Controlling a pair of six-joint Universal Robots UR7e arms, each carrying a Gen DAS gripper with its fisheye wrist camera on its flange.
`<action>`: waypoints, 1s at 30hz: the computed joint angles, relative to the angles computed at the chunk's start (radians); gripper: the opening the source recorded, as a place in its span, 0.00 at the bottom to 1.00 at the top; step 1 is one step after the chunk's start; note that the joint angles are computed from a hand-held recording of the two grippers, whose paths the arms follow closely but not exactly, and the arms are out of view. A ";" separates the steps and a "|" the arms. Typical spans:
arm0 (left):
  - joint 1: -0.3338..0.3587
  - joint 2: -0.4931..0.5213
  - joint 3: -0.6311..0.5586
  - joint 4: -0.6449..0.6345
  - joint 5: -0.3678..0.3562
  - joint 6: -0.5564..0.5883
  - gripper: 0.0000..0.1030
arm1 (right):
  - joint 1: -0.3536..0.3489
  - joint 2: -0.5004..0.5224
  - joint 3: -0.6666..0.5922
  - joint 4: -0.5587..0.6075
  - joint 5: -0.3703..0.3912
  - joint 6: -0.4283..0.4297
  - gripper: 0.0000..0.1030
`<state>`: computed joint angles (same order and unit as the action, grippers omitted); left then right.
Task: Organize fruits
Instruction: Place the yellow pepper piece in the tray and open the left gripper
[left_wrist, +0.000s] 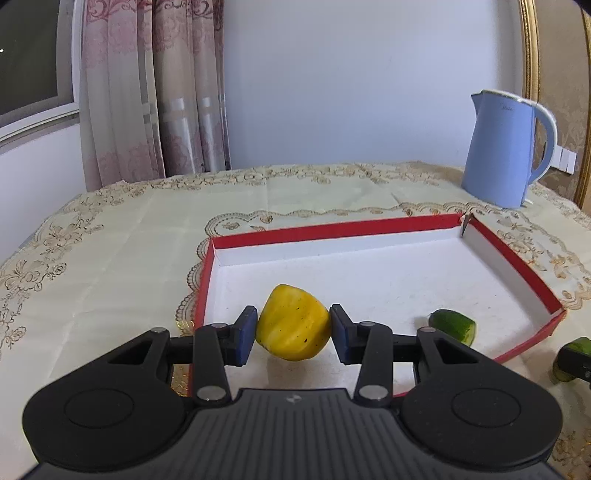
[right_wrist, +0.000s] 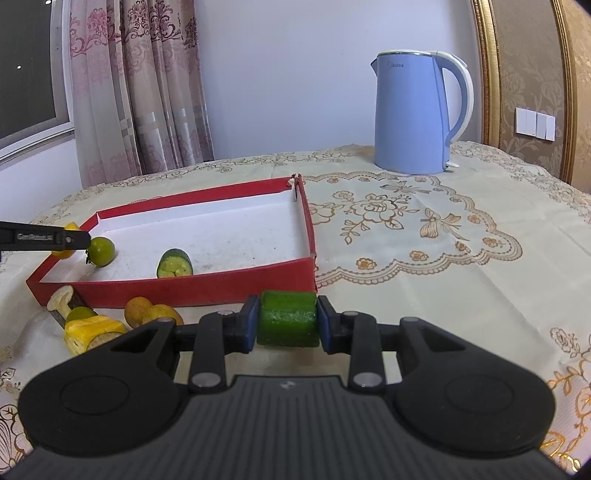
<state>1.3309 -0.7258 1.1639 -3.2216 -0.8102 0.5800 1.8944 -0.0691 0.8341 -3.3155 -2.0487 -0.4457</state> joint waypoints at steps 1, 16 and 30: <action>0.002 0.008 -0.010 0.001 0.007 0.001 0.40 | 0.000 0.001 -0.002 0.004 -0.001 0.000 0.30; 0.019 0.049 -0.066 0.026 0.039 -0.016 0.55 | -0.002 0.001 -0.010 0.029 -0.003 0.008 0.30; 0.023 -0.031 0.114 -0.300 -0.062 0.007 0.74 | -0.006 -0.005 -0.008 0.061 -0.003 0.035 0.30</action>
